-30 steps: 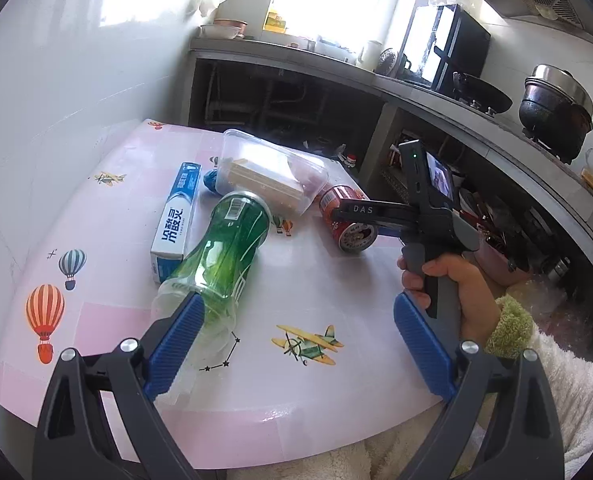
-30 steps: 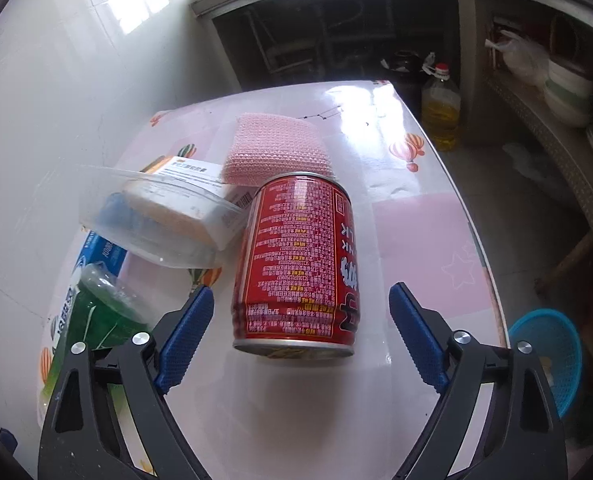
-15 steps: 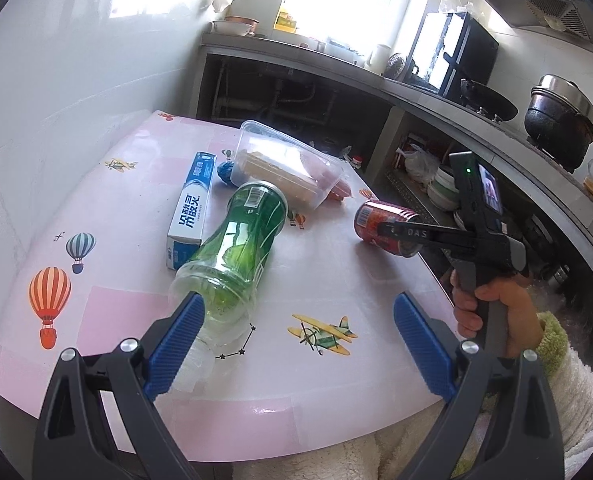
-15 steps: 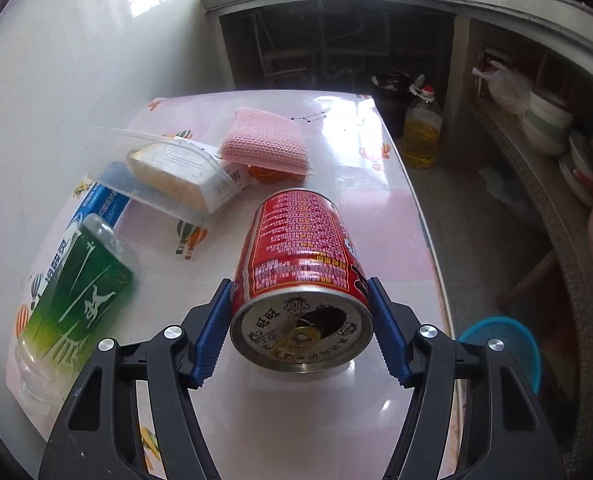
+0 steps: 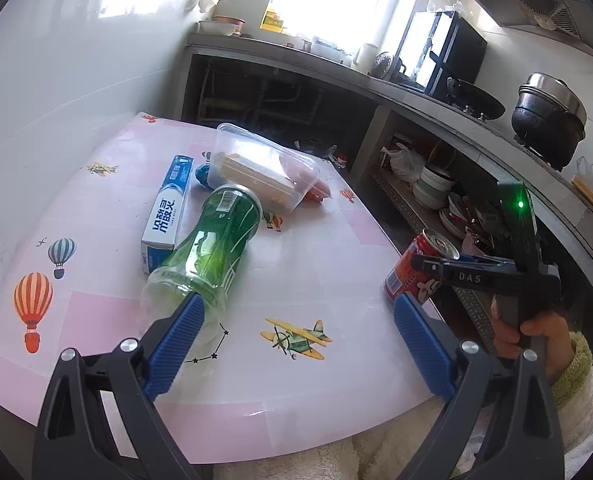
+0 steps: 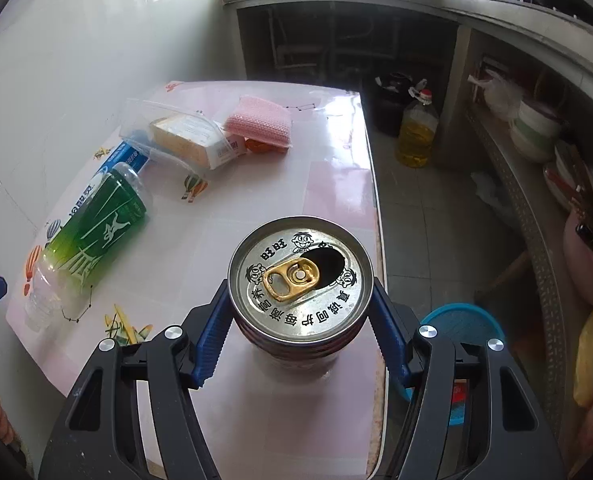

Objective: Collect trash
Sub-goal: 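Close the right tool around the red can and lift it, then grasp the pink scrubber sponge with the left tool while the right tool holds the red can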

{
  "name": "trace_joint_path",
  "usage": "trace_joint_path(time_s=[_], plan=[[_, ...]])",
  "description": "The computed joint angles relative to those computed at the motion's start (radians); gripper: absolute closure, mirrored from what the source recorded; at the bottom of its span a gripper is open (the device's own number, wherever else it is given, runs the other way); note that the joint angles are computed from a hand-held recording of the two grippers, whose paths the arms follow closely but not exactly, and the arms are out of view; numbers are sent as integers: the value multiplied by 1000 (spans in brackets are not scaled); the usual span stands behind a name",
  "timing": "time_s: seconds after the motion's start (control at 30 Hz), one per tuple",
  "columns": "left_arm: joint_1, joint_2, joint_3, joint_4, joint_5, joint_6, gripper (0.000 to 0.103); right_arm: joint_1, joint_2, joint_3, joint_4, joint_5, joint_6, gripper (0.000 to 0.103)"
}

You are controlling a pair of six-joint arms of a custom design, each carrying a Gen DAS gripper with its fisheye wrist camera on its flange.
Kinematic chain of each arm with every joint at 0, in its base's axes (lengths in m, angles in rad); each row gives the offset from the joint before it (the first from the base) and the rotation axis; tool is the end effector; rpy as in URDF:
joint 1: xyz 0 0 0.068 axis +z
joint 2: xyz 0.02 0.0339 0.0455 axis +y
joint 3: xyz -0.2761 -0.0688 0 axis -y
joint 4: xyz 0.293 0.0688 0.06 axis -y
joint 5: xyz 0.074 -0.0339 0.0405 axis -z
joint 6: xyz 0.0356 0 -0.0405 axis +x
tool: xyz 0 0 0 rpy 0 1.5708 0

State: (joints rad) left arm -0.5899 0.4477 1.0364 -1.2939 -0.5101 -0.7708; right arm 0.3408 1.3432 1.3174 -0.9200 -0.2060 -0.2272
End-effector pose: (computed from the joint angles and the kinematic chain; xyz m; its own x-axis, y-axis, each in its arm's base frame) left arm 0.0608 -0.0198 0.3775 -0.5094 -0.3907 -0.7667 -0.2487 0.9198 -0.3035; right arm 0.2952 0.1124 0.3466 -0.6456 -0.4629 -0.6074 -0.6008 0.7988 0.0298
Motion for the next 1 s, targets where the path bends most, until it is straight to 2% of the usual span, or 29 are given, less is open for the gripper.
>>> trace_joint_path(time_s=[0.1,0.2,0.3,0.43,0.53,0.67,0.73,0.8,0.87,1.0], plan=[[228,43,24,81,196,153,10,6,-29,-40,20,17,-29,41],[444,145,95,147,380,300,10,20,-57,-73,51,41,-55,41],[549,270,179,179,463,403,10,20,-73,-98,81,31,-69,41],[629,447,284,212,503,512,10,8,-78,-109,99,-3,-75,41],[666,555,347,242,534,665,10,-4,-73,-107,98,-36,-90,41],[683,665,400,303,473,931,10,-26,-66,-103,95,-80,-114,41],[669,714,417,333,397,1027,10,-39,-63,-103,91,-104,-119,41],[666,775,456,334,367,1058,10,-52,-58,-95,82,-124,-124,41],[670,859,529,304,388,1040,10,-61,-53,-89,75,-137,-131,41],[676,1133,807,135,445,897,10,-70,-48,-83,71,-152,-131,41]])
